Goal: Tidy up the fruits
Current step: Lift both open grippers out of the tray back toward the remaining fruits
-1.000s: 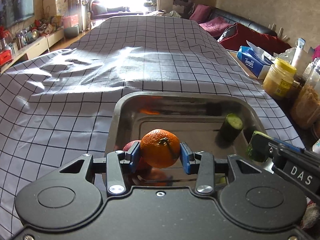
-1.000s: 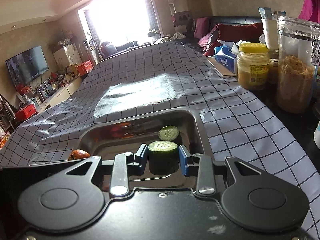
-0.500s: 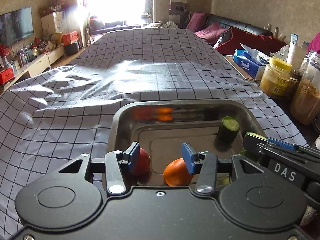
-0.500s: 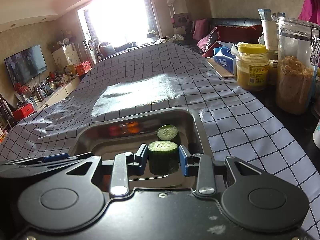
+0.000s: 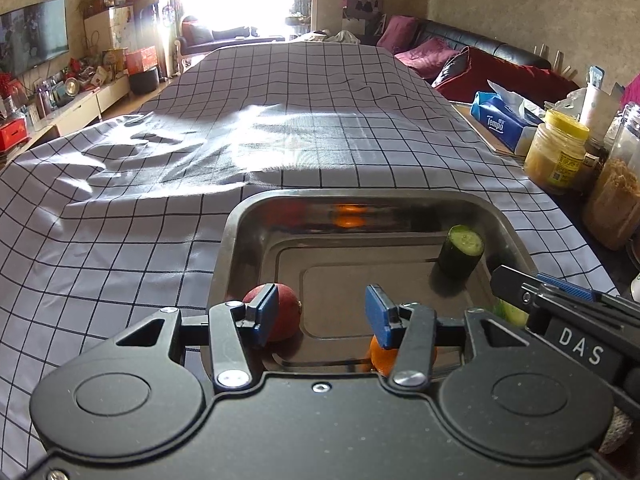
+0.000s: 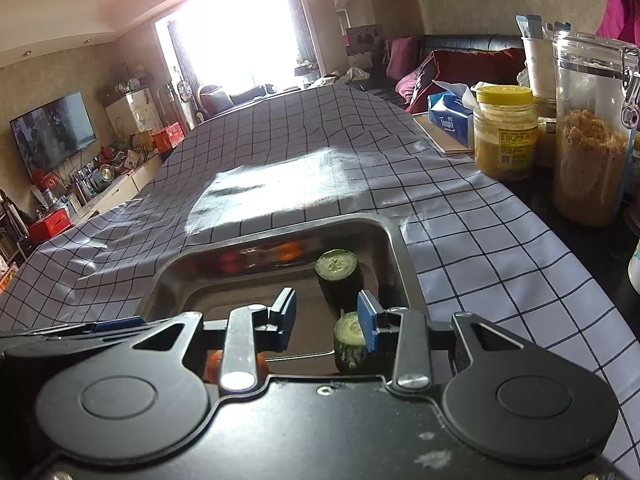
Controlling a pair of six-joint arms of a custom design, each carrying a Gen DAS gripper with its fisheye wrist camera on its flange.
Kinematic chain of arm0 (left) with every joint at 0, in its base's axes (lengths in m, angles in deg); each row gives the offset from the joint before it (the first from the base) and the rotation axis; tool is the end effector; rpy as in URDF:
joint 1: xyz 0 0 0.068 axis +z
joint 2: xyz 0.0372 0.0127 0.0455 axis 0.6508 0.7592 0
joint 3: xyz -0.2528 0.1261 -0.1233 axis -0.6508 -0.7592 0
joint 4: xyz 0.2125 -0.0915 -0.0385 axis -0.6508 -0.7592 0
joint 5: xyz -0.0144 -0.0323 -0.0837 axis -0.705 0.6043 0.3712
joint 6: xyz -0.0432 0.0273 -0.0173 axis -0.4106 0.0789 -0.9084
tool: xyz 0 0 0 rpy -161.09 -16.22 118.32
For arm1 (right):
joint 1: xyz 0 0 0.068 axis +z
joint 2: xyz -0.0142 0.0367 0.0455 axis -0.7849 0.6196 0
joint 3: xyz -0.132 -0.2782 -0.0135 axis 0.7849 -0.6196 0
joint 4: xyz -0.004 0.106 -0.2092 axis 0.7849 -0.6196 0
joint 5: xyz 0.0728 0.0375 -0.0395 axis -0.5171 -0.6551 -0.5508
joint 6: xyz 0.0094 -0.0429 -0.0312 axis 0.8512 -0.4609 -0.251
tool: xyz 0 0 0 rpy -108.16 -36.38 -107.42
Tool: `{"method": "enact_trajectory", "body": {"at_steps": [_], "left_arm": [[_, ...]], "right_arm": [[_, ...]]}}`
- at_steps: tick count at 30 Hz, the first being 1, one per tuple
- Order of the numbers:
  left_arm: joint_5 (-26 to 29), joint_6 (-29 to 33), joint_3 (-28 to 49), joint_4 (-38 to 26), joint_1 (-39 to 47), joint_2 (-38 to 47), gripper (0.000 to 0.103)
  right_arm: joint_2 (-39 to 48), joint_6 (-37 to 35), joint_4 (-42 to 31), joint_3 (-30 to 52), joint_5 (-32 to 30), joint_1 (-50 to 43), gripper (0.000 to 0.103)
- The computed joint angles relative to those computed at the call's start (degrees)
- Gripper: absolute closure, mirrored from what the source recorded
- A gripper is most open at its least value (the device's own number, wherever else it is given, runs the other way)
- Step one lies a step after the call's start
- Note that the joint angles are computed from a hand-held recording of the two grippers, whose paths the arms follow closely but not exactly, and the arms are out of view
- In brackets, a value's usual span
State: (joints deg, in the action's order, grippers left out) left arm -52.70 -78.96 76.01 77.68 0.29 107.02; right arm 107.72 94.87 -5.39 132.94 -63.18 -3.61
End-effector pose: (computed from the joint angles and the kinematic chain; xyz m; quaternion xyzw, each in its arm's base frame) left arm 0.1631 -0.1079 0.1732 -0.2171 0.8925 0.0685 0.3894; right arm 0.2368 0.2553 0.1834 -0.1627 0.8768 0.1985 0.4067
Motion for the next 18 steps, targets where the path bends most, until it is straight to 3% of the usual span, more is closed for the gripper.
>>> {"method": "enact_trajectory", "body": {"at_steps": [18], "left_arm": [[1.66, -0.44, -0.17, 0.07, 0.95, -0.21, 0.047]], "right_arm": [[0.99, -0.26, -0.59, 0.84, 0.38, 0.12, 0.066]]}}
